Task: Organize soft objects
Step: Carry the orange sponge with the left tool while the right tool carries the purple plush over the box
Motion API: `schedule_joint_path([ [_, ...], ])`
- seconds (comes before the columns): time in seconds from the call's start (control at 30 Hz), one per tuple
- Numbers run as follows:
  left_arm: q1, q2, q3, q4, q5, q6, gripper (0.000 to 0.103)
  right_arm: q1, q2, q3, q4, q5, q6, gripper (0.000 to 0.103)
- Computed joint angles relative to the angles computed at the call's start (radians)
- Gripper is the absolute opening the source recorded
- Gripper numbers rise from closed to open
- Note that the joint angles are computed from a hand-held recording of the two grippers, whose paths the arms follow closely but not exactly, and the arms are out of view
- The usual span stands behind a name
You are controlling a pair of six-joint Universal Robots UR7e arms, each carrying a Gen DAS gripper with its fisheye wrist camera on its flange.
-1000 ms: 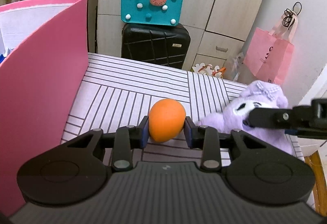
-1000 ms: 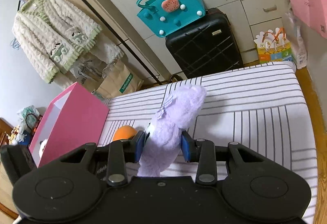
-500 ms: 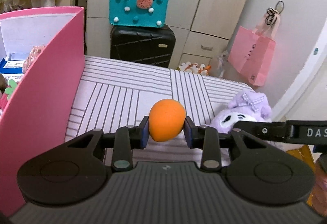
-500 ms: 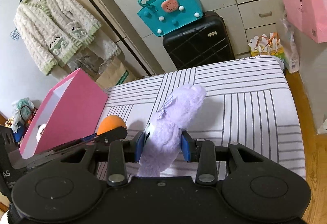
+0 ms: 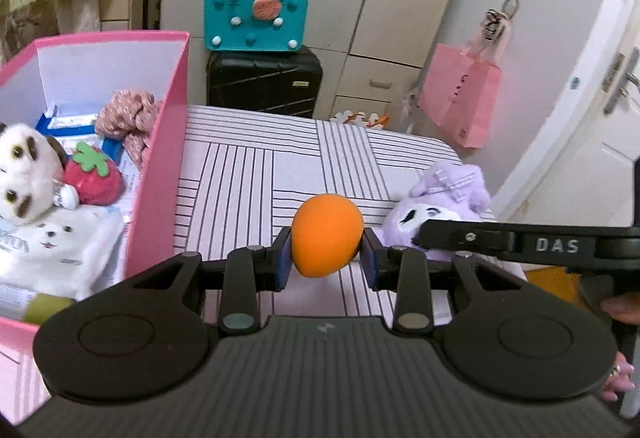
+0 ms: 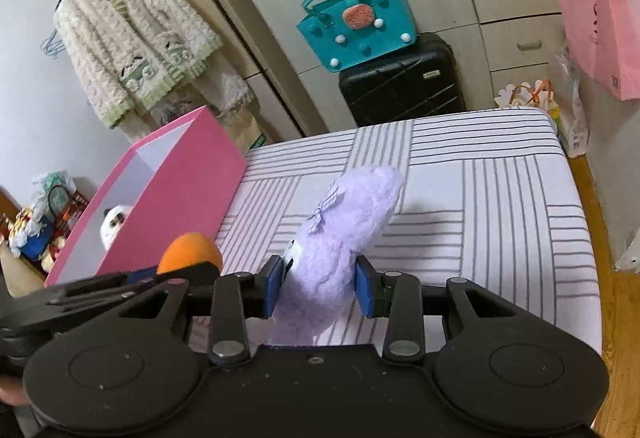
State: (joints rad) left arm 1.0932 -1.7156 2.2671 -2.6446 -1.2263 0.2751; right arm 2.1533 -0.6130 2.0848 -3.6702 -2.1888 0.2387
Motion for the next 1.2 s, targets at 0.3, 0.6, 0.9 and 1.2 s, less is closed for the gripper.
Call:
schedule_joint_path([
  [0.3,0.003,-0.128,-0.087,0.244,-0.054,0.092,0.034,0.094,-0.030,-0.004,0.138,0.015,0.089,0.043],
  [0.6,0.035,-0.243,-0.151,0.422,-0.141,0.217,0.034,0.187,-0.024,-0.085,0.265,-0.013,0.079,0.043],
  [0.9,0.085,-0.227,-0.349,0.662,-0.204,0.305,0.034,0.224,-0.025,-0.243,0.477,0.039,0.012,0.043],
  [1.2,0.155,-0.152,-0.503,0.690,-0.200,0.330,0.034,0.220,0.046,-0.455,0.670,0.050,-0.130,0.043],
])
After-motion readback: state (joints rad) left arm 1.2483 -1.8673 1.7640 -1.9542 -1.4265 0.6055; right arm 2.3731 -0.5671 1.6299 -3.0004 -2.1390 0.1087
